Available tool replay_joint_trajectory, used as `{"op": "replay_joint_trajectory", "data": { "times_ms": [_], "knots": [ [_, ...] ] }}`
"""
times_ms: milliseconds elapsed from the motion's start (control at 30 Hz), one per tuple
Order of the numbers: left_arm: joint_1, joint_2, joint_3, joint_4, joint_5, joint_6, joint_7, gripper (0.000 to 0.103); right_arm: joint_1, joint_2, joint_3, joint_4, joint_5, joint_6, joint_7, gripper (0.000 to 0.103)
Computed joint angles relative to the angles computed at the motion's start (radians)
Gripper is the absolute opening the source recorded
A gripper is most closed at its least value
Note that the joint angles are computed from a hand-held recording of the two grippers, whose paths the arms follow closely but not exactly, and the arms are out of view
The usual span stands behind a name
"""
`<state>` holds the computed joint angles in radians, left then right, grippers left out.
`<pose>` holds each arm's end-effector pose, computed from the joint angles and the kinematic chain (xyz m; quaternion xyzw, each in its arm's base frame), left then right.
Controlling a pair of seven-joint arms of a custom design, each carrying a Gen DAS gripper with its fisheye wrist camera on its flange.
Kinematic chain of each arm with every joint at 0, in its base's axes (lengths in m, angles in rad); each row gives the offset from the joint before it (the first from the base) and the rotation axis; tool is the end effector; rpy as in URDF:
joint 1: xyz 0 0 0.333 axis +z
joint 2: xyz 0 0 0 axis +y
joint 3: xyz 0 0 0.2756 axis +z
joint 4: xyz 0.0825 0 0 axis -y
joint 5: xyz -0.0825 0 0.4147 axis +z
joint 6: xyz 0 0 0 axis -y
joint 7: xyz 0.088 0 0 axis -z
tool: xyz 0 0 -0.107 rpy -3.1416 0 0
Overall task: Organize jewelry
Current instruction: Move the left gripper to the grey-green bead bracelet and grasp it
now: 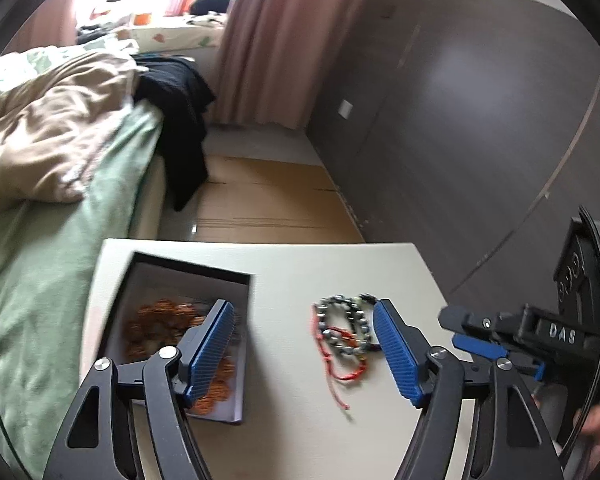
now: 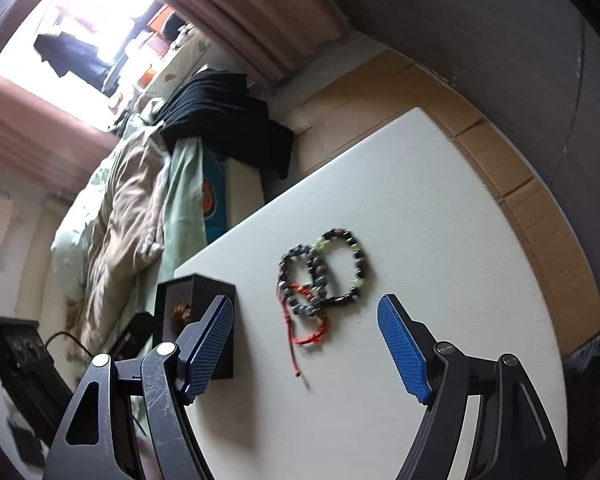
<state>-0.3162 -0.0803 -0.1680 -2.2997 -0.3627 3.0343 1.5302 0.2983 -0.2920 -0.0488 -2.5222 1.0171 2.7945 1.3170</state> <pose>0.5218 -0.2449 0.4160 -0.6136 0.6814 -0.3794 0.1235 0.4904 0.0848 0.3704 -0.5201 0.7657 0.0364 0.3767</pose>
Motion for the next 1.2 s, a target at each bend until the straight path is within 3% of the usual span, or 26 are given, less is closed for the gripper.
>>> {"op": "replay_joint_trajectory", "data": {
  "times_ms": [100, 233, 333, 500, 567, 667, 833, 1100, 1167, 1200],
  "knots": [
    [0.005, 0.03, -0.014, 0.038, 0.041, -0.032, -0.004, 0.063, -0.008, -0.008, -0.016, -0.008, 0.02, -0.018, -0.005, 0.075],
    [0.018, 0.069, -0.04, 0.079, 0.046, -0.062, 0.004, 0.061, -0.031, -0.017, -0.02, -0.017, 0.004, -0.02, 0.014, 0.075],
    [0.033, 0.12, -0.064, 0.137, 0.077, -0.107, -0.01, 0.053, -0.047, -0.024, -0.021, -0.023, -0.019, -0.015, 0.037, 0.075],
    [0.048, 0.211, -0.095, 0.228, 0.191, -0.157, -0.072, 0.051, -0.063, -0.03, -0.028, -0.029, -0.047, -0.022, 0.064, 0.075],
    [0.061, 0.234, -0.116, 0.248, 0.188, -0.175, -0.064, 0.043, -0.064, -0.032, -0.036, -0.031, -0.038, -0.025, 0.066, 0.075],
    [0.077, 0.267, -0.142, 0.266, 0.168, -0.176, -0.046, 0.041, -0.074, -0.031, -0.038, -0.036, -0.039, -0.021, 0.086, 0.075],
    [0.078, 0.301, -0.148, 0.28, 0.217, -0.185, -0.078, 0.035, -0.101, -0.015, -0.02, -0.035, -0.117, -0.02, 0.175, 0.075],
    [0.045, 0.332, -0.117, 0.282, 0.392, -0.179, -0.18, 0.034, -0.098, 0.011, -0.013, -0.024, -0.166, -0.02, 0.224, 0.075],
    [0.025, 0.329, -0.098, 0.278, 0.459, -0.184, -0.228, 0.023, -0.097, 0.013, -0.013, -0.023, -0.172, -0.021, 0.228, 0.075],
    [0.055, 0.325, -0.13, 0.267, 0.408, -0.176, -0.189, 0.021, -0.096, 0.015, -0.012, -0.021, -0.175, -0.02, 0.23, 0.075]
  ]
}}
